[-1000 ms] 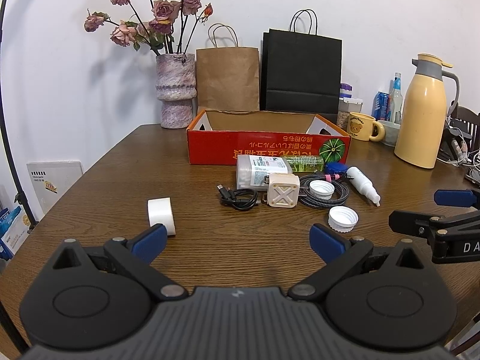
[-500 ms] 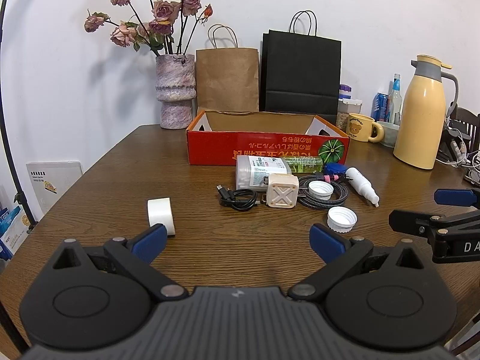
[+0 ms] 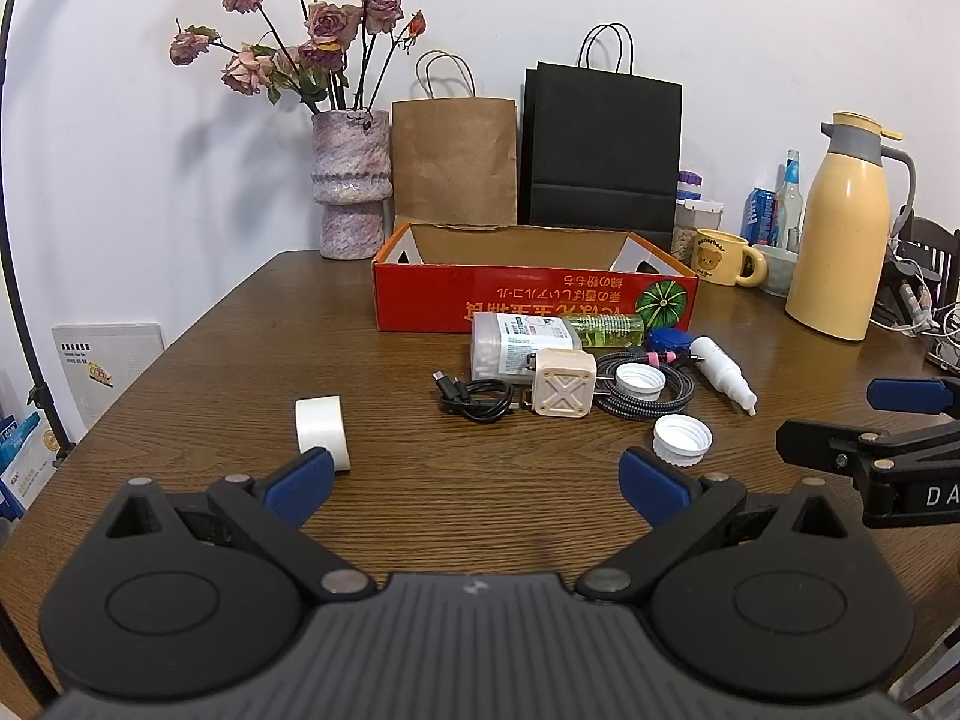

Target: Organize rigid objects

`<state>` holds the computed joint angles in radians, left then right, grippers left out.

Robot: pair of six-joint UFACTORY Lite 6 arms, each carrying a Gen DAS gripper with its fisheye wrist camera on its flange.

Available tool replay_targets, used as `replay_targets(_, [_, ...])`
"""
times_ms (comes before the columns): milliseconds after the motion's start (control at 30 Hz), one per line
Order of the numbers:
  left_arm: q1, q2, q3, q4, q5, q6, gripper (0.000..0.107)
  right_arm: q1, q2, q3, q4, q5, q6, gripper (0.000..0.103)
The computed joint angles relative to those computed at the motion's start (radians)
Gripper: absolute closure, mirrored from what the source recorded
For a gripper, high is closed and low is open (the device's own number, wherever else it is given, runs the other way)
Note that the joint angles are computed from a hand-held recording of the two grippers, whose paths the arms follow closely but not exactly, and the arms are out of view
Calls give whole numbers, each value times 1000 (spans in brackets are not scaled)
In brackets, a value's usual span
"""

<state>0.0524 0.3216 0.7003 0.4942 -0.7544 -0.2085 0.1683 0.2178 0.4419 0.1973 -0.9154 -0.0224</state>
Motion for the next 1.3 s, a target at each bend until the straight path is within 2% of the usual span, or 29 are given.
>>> replay_targets(1300, [-2, 12, 21, 9, 11, -14, 4, 5, -1, 11, 19, 26, -26, 0])
